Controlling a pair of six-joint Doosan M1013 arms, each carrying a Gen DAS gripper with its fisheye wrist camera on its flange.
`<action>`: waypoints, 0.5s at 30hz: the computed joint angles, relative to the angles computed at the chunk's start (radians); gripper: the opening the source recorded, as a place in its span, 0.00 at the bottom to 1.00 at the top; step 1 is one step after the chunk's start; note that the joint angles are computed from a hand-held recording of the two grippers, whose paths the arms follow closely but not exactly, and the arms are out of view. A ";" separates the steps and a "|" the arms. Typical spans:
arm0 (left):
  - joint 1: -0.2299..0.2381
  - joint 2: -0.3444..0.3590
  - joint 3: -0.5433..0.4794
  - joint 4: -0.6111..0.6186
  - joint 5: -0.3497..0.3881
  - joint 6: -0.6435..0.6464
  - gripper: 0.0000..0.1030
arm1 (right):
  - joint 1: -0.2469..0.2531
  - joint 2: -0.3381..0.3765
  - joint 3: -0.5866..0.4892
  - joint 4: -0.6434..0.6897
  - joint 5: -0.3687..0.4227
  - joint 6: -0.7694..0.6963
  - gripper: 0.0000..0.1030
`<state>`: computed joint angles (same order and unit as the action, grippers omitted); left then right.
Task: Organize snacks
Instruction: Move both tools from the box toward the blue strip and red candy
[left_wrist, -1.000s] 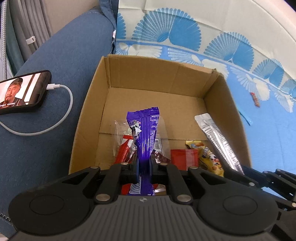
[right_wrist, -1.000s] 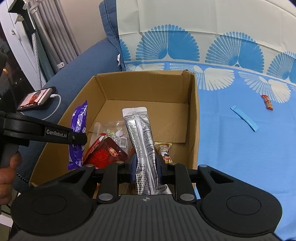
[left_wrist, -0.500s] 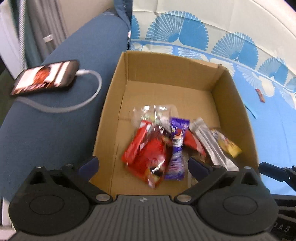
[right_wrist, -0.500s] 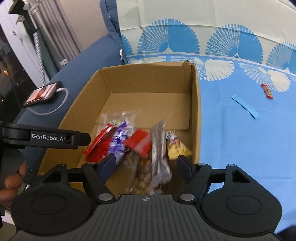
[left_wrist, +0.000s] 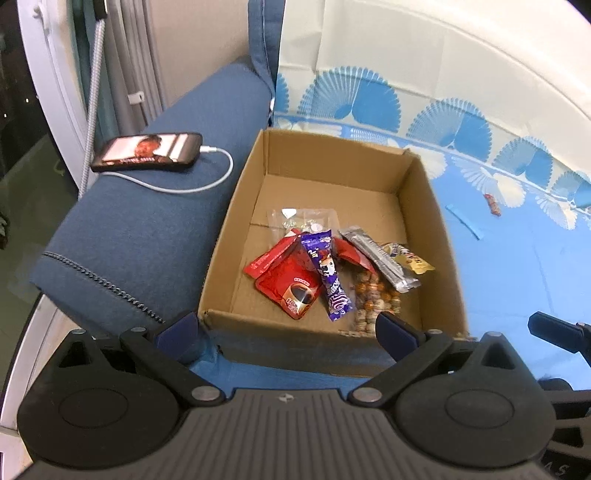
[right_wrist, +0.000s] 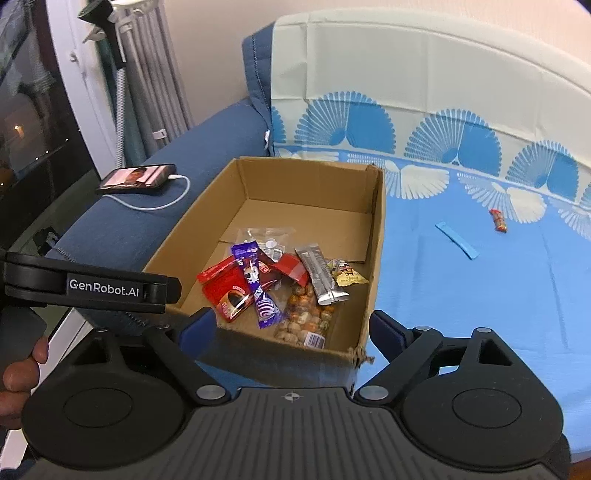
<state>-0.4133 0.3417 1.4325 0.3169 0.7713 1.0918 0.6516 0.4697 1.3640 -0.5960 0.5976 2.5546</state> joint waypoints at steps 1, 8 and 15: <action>-0.005 -0.011 0.013 0.011 -0.008 -0.009 1.00 | 0.004 -0.007 0.009 -0.017 -0.004 0.014 0.91; -0.029 -0.057 0.054 0.049 -0.037 -0.028 1.00 | 0.025 -0.054 0.074 -0.178 -0.033 0.175 0.91; -0.049 -0.075 0.060 0.099 -0.048 -0.062 1.00 | 0.033 -0.085 0.119 -0.286 -0.050 0.303 0.91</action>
